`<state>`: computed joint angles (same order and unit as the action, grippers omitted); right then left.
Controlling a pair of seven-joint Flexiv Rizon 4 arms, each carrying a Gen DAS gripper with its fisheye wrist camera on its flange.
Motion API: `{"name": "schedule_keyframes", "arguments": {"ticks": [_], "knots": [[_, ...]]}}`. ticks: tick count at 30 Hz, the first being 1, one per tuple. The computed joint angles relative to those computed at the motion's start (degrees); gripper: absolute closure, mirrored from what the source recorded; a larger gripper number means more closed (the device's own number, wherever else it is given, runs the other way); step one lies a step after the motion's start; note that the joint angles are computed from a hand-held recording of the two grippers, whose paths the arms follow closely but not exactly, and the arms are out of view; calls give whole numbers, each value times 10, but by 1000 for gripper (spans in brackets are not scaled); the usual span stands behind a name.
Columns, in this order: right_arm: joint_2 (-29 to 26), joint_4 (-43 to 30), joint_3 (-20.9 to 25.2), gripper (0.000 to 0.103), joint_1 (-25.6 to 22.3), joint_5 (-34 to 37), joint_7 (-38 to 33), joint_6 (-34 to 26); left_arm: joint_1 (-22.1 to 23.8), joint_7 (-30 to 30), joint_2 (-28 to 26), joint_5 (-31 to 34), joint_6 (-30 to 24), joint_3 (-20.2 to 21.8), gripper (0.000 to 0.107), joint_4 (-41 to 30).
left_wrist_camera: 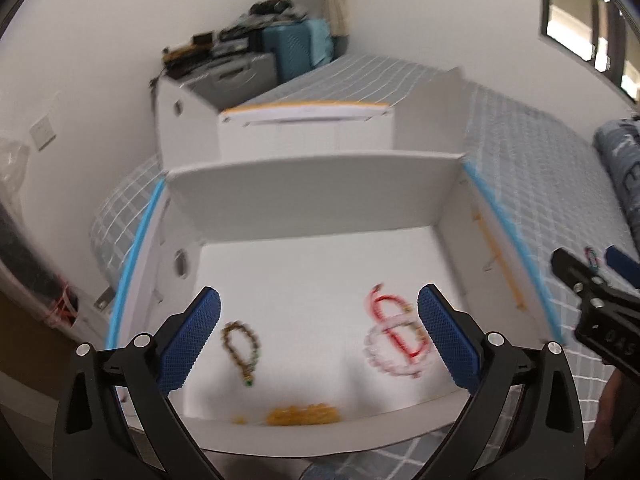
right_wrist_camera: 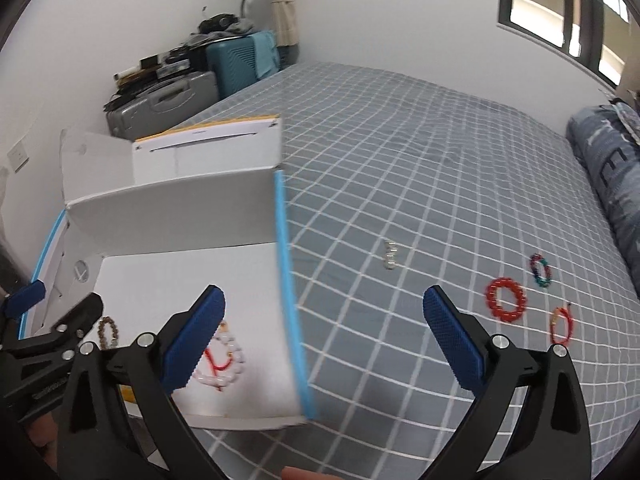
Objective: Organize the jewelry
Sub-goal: 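Withdraw both tools from the box back toward the bed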
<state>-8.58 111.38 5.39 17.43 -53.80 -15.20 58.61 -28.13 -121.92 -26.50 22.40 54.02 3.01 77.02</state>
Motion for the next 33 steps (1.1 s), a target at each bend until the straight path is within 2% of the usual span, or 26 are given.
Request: {"name": "schedule_keyframes", "arguments": {"ticks": [8,26,33], "knots": [[45,49,-2,8,-39,-4,12,-7,-22,20,-37,-16,-9,-16,9,-55],[174,180,6,8,-178,19,18,18,-113,80,-154,-45,-58,-18,9,-234],[190,210,1,8,-219,33,6,28,-151,125,-247,-63,-126,-12,9,-390]]}}
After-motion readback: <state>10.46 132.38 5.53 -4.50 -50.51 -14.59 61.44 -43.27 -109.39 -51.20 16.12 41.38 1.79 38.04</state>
